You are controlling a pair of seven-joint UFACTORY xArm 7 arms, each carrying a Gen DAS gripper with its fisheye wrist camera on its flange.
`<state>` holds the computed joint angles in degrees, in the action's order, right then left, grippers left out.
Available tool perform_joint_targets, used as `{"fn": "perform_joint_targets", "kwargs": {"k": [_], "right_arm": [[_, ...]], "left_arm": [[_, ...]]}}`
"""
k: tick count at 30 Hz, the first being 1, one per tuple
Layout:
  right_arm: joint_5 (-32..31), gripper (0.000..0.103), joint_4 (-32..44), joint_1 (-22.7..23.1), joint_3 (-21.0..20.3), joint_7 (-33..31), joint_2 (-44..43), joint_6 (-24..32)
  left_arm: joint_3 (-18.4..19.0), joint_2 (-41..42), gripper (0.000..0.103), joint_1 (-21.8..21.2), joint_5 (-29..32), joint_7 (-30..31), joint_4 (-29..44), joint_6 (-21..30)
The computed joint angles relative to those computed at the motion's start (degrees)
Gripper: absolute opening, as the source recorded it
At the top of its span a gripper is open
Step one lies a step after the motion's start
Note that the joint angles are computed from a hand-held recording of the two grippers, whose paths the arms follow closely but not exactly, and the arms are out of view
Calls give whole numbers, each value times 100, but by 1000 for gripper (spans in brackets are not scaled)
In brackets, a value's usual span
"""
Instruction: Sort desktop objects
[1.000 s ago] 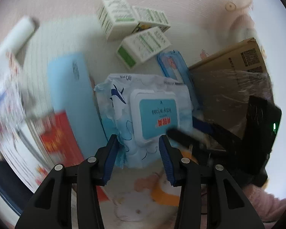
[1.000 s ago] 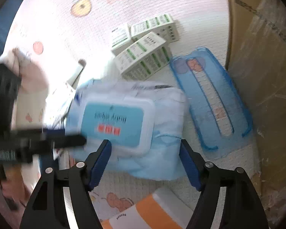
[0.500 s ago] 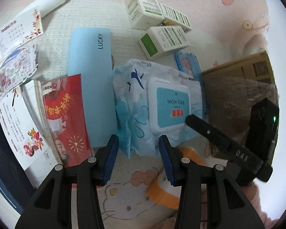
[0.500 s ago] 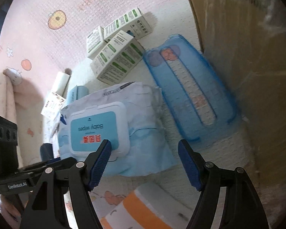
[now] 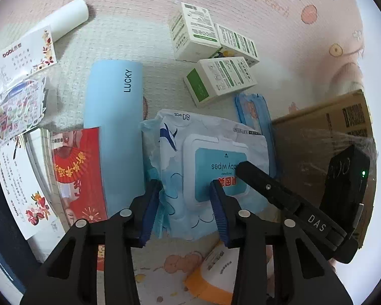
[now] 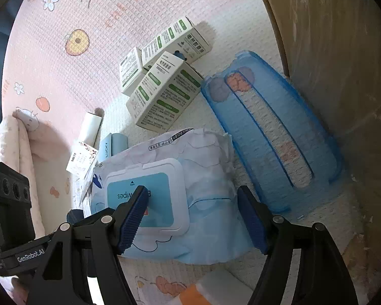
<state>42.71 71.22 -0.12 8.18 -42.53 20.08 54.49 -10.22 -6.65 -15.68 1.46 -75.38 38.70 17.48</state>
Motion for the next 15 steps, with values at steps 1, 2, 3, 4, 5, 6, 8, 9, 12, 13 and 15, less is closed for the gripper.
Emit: {"fn": "perform_joint_targets", "kwargs": {"k": [1, 2, 3, 4, 5, 6, 8, 9, 12, 13, 15], "right_arm": [[-7, 69, 28, -21, -1, -34, 22, 54], [-7, 68, 33, -31, 1, -57, 21, 88], [-3, 66, 22, -41, 3, -104, 6, 96], [-32, 65, 8, -42, 1, -166, -16, 101], [-44, 64, -17, -27, 2, -184, -36, 85], [-103, 61, -28, -16, -13, -182, -74, 107], [-174, 56, -29, -11, -43, -144, -119, 182], [-246, 52, -19, -13, -68, -94, -155, 275], [-279, 48, -240, -1, -93, -180, -433, 259], [-264, 47, -322, 8, -108, -219, -534, 242], [-309, 46, -465, 58, -142, -237, -753, 286]], "left_arm": [[-22, -90, 40, 14, 57, -88, -74, 4], [-49, -112, 39, 47, 150, -176, -104, -20], [-80, -132, 36, 76, 256, -256, -116, -3], [-92, -126, 31, 89, 315, -289, -96, 28], [-127, -152, 29, 118, 441, -381, -82, 92], [-167, -191, 23, 151, 600, -479, -49, 216], [-178, -212, 22, 136, 722, -441, 68, 498], [-171, -247, 21, 120, 749, -408, 75, 571], [-208, -463, 20, 131, 854, -525, -46, 610], [-226, -553, 20, 143, 876, -584, -103, 586], [-249, -732, 20, 159, 918, -574, -158, 638]]}}
